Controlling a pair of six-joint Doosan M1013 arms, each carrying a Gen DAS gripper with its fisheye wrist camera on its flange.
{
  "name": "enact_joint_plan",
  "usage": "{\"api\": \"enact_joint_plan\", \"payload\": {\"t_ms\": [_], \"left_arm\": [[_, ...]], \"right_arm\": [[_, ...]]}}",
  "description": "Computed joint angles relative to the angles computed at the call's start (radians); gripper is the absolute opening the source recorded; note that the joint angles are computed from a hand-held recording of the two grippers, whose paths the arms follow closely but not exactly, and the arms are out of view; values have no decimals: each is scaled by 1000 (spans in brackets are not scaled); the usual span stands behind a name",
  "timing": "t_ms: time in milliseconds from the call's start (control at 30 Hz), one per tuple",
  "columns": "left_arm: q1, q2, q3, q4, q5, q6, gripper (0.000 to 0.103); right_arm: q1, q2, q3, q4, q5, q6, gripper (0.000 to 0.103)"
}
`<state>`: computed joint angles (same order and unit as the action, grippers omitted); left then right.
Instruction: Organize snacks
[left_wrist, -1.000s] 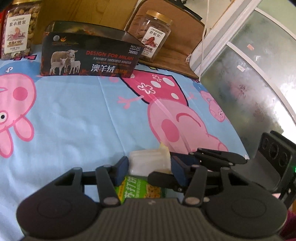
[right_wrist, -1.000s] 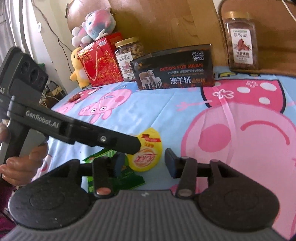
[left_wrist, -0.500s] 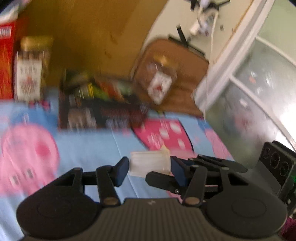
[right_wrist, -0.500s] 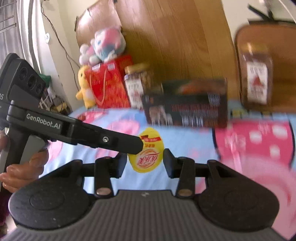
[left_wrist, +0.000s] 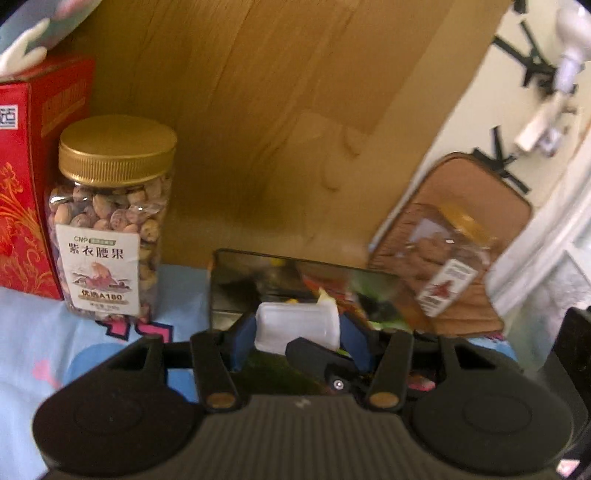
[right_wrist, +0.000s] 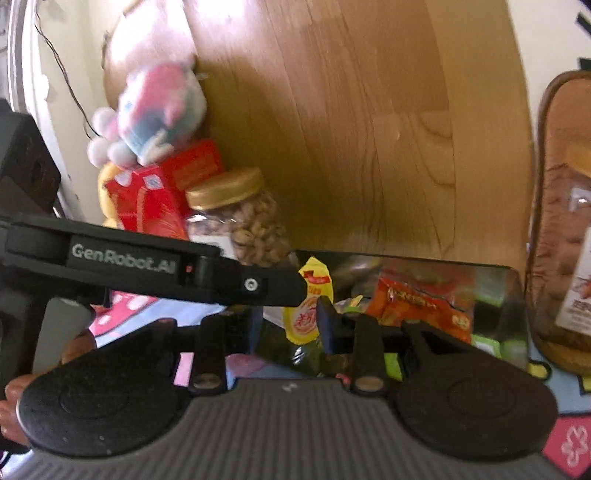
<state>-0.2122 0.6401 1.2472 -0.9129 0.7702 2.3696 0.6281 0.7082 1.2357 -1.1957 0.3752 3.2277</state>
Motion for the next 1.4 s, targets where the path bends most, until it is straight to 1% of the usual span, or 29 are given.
{"api": "enact_joint_plan", "payload": {"t_ms": [100, 133, 200, 267, 333, 433, 500, 533, 567, 633, 667, 733, 800, 900, 967, 1033, 1067, 1100, 1133, 1167, 1233, 1300, 1367, 1400], "left_arm": [[-3, 7, 2, -15, -35, 6, 52], [-1, 9, 1, -24, -29, 8, 52], [2, 5, 5, -34, -29, 11, 52], [6, -12, 28, -59, -45, 46, 52], [13, -39, 59, -99, -50, 85, 52], [33, -92, 128, -157, -23, 168, 52], [47, -130, 191, -191, 7, 244, 52], [55, -150, 227, -194, 24, 278, 52], [61, -163, 253, -191, 38, 302, 52], [77, -186, 309, -183, 81, 349, 52], [85, -193, 330, -168, 108, 356, 52], [98, -198, 361, -128, 164, 349, 52], [111, -197, 382, -105, 225, 344, 52], [119, -201, 409, -83, 263, 342, 52], [126, -207, 428, -90, 280, 356, 52], [126, -206, 435, -72, 303, 342, 52], [123, -207, 442, -60, 310, 337, 52], [123, -215, 461, -76, 298, 364, 52], [122, -225, 478, -83, 281, 394, 52], [120, -231, 484, -83, 276, 408, 52], [120, -234, 488, -84, 278, 394, 52], [125, -229, 483, -89, 290, 370, 52], [130, -225, 478, -95, 293, 347, 52], [132, -225, 476, -97, 287, 339, 52]], "right_arm": [[1, 20, -29, 33, 51, -52, 36], [0, 19, -26, 32, 50, -50, 36], [0, 11, -13, 5, 41, -9, 36], [4, -3, 11, -47, 40, 51, 36], [11, -25, 44, -117, 43, 134, 36], [23, -79, 134, -264, 17, 344, 36], [39, -123, 212, -396, -8, 527, 36], [47, -142, 245, -448, -18, 596, 37], [60, -165, 290, -513, -28, 684, 40], [88, -195, 355, -591, -32, 795, 41], [109, -209, 387, -597, -24, 815, 41], [147, -224, 423, -526, 1, 771, 41], [183, -237, 457, -481, 14, 766, 41], [209, -248, 487, -453, -17, 809, 43], [223, -247, 486, -369, -21, 734, 44], [227, -241, 474, -300, -46, 643, 45], [229, -235, 463, -259, -54, 579, 45], [232, -225, 444, -182, -50, 471, 45], [235, -212, 423, -113, -36, 369, 45], [244, -202, 406, -96, -5, 311, 45], [252, -177, 364, -52, 49, 183, 45], [259, -147, 313, -9, 145, 63, 45], [254, -131, 289, -6, 192, 35, 47], [246, -131, 291, -17, 177, 54, 47]]}}
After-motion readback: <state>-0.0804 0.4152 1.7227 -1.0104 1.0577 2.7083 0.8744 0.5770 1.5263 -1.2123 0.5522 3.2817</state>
